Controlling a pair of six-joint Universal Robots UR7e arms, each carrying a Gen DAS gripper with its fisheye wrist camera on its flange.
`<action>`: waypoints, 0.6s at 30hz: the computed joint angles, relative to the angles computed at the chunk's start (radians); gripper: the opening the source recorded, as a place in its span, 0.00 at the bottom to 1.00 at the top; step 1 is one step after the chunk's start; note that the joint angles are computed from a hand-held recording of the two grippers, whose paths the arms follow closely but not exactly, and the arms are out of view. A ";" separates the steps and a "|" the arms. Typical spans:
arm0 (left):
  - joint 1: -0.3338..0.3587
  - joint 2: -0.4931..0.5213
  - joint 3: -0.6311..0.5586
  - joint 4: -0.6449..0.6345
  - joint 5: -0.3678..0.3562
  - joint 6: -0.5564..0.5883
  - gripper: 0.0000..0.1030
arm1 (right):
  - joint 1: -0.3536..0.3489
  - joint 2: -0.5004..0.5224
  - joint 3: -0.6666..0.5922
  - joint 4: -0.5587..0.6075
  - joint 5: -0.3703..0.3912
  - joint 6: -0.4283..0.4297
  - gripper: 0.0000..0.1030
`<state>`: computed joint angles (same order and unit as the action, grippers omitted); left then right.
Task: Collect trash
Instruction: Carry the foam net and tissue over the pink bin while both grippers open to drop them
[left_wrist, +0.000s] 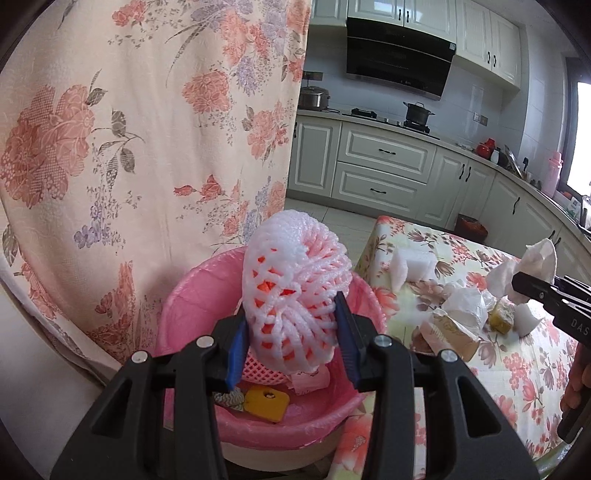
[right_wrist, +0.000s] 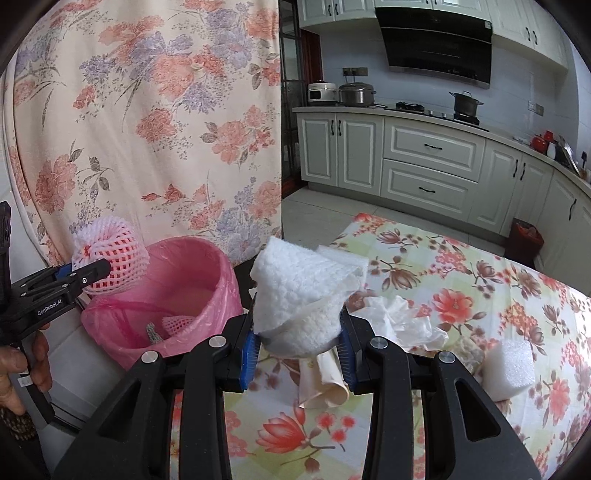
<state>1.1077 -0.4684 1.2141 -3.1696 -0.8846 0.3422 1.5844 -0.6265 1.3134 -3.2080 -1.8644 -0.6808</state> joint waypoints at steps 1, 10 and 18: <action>0.003 -0.003 0.002 -0.001 0.002 -0.002 0.40 | 0.004 0.009 -0.013 0.015 0.004 0.002 0.35; 0.026 -0.015 0.003 -0.013 0.018 -0.010 0.40 | 0.040 0.105 -0.154 0.146 0.023 -0.001 0.35; 0.037 -0.027 0.020 -0.030 0.029 -0.020 0.41 | 0.067 0.186 -0.267 0.241 0.033 -0.020 0.35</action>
